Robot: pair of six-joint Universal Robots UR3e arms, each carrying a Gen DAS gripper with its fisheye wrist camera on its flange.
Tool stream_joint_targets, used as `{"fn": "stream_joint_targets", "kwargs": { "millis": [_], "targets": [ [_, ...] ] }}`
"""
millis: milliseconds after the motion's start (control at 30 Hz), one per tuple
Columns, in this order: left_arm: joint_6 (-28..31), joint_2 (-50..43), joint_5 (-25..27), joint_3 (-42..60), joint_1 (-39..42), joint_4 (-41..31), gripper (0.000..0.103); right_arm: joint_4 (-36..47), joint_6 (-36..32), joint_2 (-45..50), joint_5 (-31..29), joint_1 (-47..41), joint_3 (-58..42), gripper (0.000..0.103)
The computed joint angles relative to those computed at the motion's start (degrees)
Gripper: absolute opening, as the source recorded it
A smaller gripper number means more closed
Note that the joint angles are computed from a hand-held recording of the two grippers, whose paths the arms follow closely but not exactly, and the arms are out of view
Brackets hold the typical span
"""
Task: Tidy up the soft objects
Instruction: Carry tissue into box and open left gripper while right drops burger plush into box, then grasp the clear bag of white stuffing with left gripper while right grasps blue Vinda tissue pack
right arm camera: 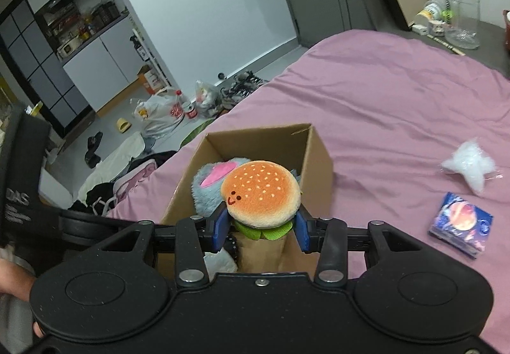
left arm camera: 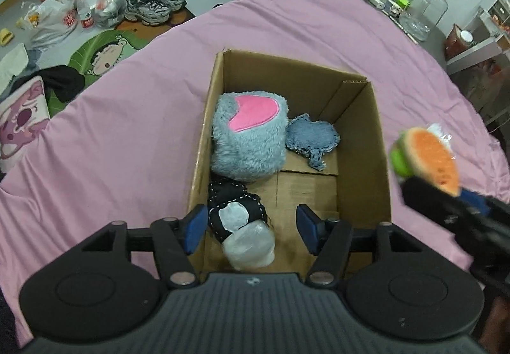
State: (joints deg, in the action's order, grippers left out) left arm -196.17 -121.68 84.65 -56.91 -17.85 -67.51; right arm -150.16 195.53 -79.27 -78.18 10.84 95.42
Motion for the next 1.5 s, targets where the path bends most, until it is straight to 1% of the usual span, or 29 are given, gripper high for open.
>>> {"fn": "stream_joint_targets", "kwargs": {
  "millis": [33, 100, 167, 200, 233, 300, 367, 433, 567, 633, 700, 800, 867, 967, 1033, 1100, 1167, 1233, 1400, 1500],
  "targets": [
    [0.0, 0.3, -0.5, 0.0, 0.3, -0.3, 0.060, 0.0, 0.0, 0.4, 0.1, 0.1, -0.2, 0.043],
    [-0.2, 0.0, -0.9, 1.2, 0.4, -0.7, 0.060, 0.5, 0.0, 0.8, 0.0, 0.5, -0.6, 0.048],
    [-0.3, 0.1, -1.0, 1.5, 0.5, -0.7, 0.060, 1.5, 0.2, 0.8, -0.7, 0.8, -1.2, 0.057],
    [-0.4, 0.1, -0.9, 1.7, 0.5, -0.7, 0.060, 2.0, 0.7, 0.5, -0.7, 0.7, -1.3, 0.065],
    [-0.3, 0.0, -0.5, 2.1, 0.3, -0.6, 0.061, 2.0, 1.1, -0.1, -0.8, 0.5, -0.9, 0.068],
    [-0.5, -0.4, 0.2, 2.8, 0.1, -0.3, 0.064, 1.9, 1.2, -1.2, -1.4, 0.4, -0.4, 0.071],
    [-1.2, -0.9, 1.0, 3.6, -0.4, 0.2, 0.071, 2.6, 0.9, -2.7, -2.2, 0.0, 0.3, 0.075],
    [-1.4, -1.3, 0.7, 4.5, -0.5, 0.4, 0.074, 2.7, 0.8, -4.3, -3.2, -0.5, 1.5, 0.082],
    [-0.7, -1.6, 0.5, 6.1, -1.4, 0.1, 0.082, 2.8, 1.3, -7.7, -4.2, -2.5, 4.8, 0.085],
    [-1.2, -1.5, 1.5, 6.4, -2.2, 0.5, 0.085, 3.2, 1.4, -8.9, -5.0, -3.1, 5.8, 0.089],
    [-1.5, -1.6, 2.3, 6.9, -3.0, 0.3, 0.091, 3.0, 1.3, -10.1, -5.4, -3.8, 7.2, 0.091],
    [-2.1, -1.9, 3.8, 8.0, -4.1, -0.6, 0.096, 3.9, 0.1, -12.0, -5.5, -5.0, 8.9, 0.092],
    [-2.6, -1.8, 5.1, 8.0, -4.9, 0.0, 0.103, 4.9, -0.6, -13.4, -6.0, -5.6, 9.9, 0.092],
    [-2.9, -1.1, 6.0, 6.6, -6.0, 2.7, 0.103, 5.3, -1.1, -15.8, -5.7, -7.2, 11.8, 0.094],
    [-3.1, -2.0, 6.4, 8.6, -6.8, 1.4, 0.103, 5.3, -1.7, -17.8, -5.0, -8.5, 13.4, 0.096],
    [-3.4, -2.2, 6.3, 8.8, -7.5, 2.2, 0.103, 5.1, -3.0, -19.8, -5.3, -9.3, 14.9, 0.098],
    [-3.0, -2.8, 7.9, 9.8, -8.9, 2.6, 0.103, 5.0, -4.9, -21.8, -5.0, -10.5, 16.6, 0.099],
    [-3.1, -3.1, 8.3, 10.4, -9.9, 3.1, 0.103, 5.5, -6.6, -23.9, -4.8, -12.1, 18.5, 0.100],
    [-4.1, -3.2, 8.8, 9.5, -11.5, 6.4, 0.103, 7.4, -9.3, -28.5, -1.8, -17.1, 22.1, 0.100],
    [-4.1, -4.6, 10.2, 11.4, -12.8, 6.3, 0.103, 8.0, -10.8, -30.2, 0.2, -19.6, 23.4, 0.100]
  ]
}}
